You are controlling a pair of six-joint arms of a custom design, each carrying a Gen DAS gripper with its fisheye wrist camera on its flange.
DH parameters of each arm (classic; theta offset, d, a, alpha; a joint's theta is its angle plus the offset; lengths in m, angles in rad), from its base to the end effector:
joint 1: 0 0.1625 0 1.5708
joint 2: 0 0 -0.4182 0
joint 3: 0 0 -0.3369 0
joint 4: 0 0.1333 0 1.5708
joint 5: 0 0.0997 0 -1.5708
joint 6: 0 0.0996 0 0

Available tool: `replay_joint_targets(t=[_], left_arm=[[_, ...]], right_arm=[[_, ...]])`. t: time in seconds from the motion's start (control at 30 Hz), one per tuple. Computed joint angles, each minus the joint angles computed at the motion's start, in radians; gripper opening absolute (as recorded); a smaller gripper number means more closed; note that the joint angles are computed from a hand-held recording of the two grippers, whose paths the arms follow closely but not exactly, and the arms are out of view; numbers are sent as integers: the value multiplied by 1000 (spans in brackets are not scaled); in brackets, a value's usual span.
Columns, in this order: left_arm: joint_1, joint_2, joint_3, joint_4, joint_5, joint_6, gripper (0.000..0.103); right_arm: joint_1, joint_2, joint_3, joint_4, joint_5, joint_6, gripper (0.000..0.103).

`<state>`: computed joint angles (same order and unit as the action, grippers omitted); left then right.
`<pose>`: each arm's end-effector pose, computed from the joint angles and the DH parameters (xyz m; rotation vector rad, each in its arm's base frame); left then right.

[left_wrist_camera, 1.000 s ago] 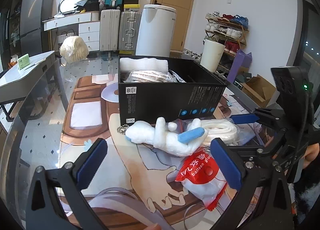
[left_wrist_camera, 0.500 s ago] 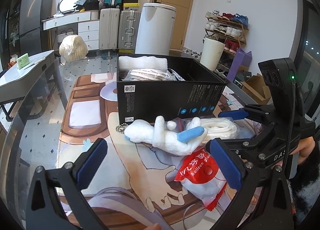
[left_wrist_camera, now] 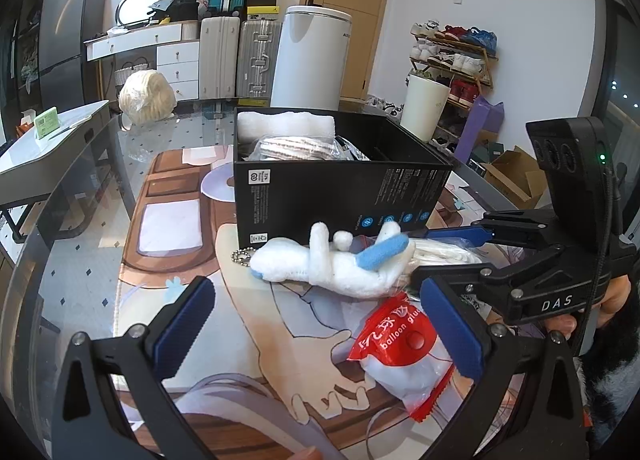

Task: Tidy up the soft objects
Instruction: 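Grasp the white plush toy with the left tool while the right tool lifts the rope bag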

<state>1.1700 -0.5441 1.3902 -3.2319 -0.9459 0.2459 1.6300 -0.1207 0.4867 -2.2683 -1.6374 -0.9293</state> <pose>-0.1000 -0.7269 0.1439 0.4408 2.3582 -1.0819 0.1771 -0.8474 0.0308 1.3686 -2.5740 0.4013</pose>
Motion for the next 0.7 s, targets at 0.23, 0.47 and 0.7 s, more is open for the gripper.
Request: replay_joint_targets(t=[0.23, 0.47, 0.7], left_arm=[[0, -1, 0, 2, 1, -1, 103], [1, 0, 1, 2, -1, -1, 103], [3, -1, 3, 4, -4, -7, 103]], right_arm=[[-6, -45, 80, -45, 11, -11, 46], [-21, -79, 120, -40, 35, 25, 44], [-29, -139, 217, -90, 78, -6, 43]])
